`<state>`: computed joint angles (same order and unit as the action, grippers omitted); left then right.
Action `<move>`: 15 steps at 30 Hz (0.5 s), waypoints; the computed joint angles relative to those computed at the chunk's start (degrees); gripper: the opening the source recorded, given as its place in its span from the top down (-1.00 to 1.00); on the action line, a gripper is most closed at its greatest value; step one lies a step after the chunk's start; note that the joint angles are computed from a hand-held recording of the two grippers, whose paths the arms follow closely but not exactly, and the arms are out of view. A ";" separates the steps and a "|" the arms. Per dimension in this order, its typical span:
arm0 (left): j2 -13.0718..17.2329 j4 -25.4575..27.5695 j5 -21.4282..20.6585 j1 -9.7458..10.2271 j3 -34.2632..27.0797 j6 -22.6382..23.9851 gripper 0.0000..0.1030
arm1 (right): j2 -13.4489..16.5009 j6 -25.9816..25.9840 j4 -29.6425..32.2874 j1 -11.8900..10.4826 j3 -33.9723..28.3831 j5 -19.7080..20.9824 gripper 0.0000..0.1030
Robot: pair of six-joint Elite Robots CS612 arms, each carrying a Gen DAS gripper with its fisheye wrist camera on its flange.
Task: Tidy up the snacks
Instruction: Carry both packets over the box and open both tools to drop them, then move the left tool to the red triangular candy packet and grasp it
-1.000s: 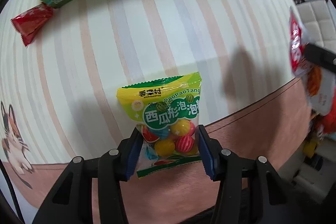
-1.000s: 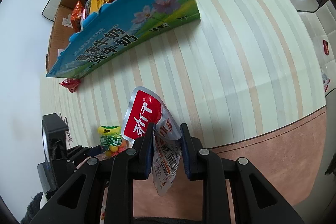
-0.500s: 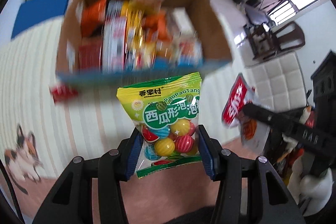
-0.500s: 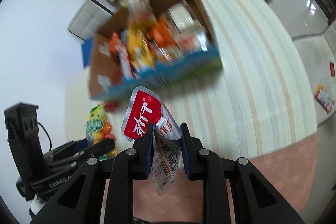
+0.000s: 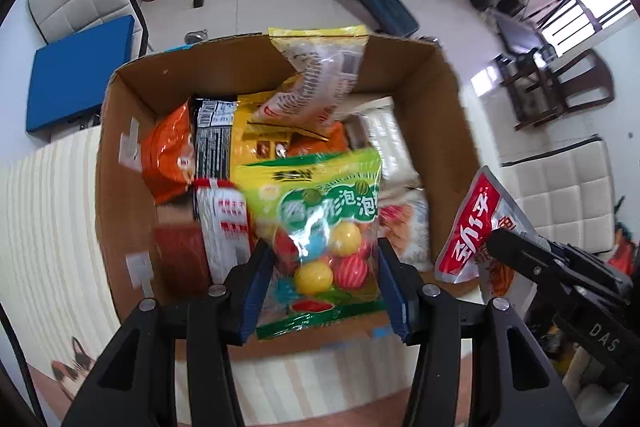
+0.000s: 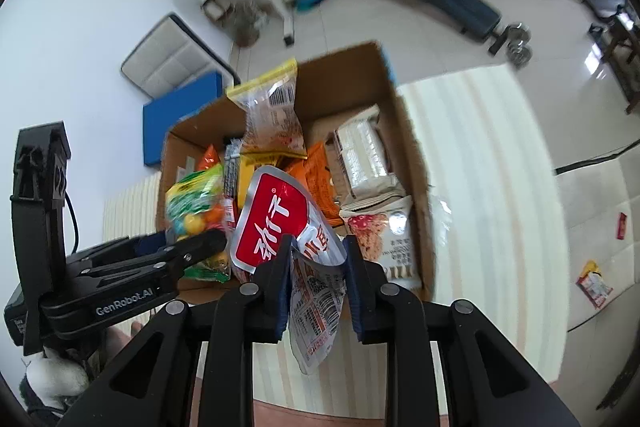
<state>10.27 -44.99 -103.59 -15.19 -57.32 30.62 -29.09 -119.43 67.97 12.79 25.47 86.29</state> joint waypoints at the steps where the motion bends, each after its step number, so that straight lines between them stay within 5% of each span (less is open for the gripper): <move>1: 0.06 0.06 0.75 -0.25 0.59 -0.07 0.06 | 0.45 -0.64 0.06 -0.34 -0.38 -1.02 0.41; 2: -0.07 0.17 0.90 -0.39 1.40 -0.22 0.06 | 1.67 -1.37 1.31 -0.79 -1.91 -2.38 0.31; 5: -0.61 0.37 1.52 -0.56 2.84 -1.95 0.03 | 2.10 -1.76 2.37 -0.91 -1.70 -2.82 -0.56; 11: -0.76 -1.26 -1.21 0.03 1.94 -3.60 -0.69 | 2.91 -3.82 5.46 -0.37 -3.78 -0.60 -0.67; 15: 0.58 -3.19 -1.41 0.37 -1.84 -4.41 -0.69 | 5.90 -7.26 11.11 0.97 -10.56 5.67 -0.89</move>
<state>10.85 -48.18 -105.00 -14.82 -59.16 26.20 -23.19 -126.69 79.08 13.76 14.91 91.97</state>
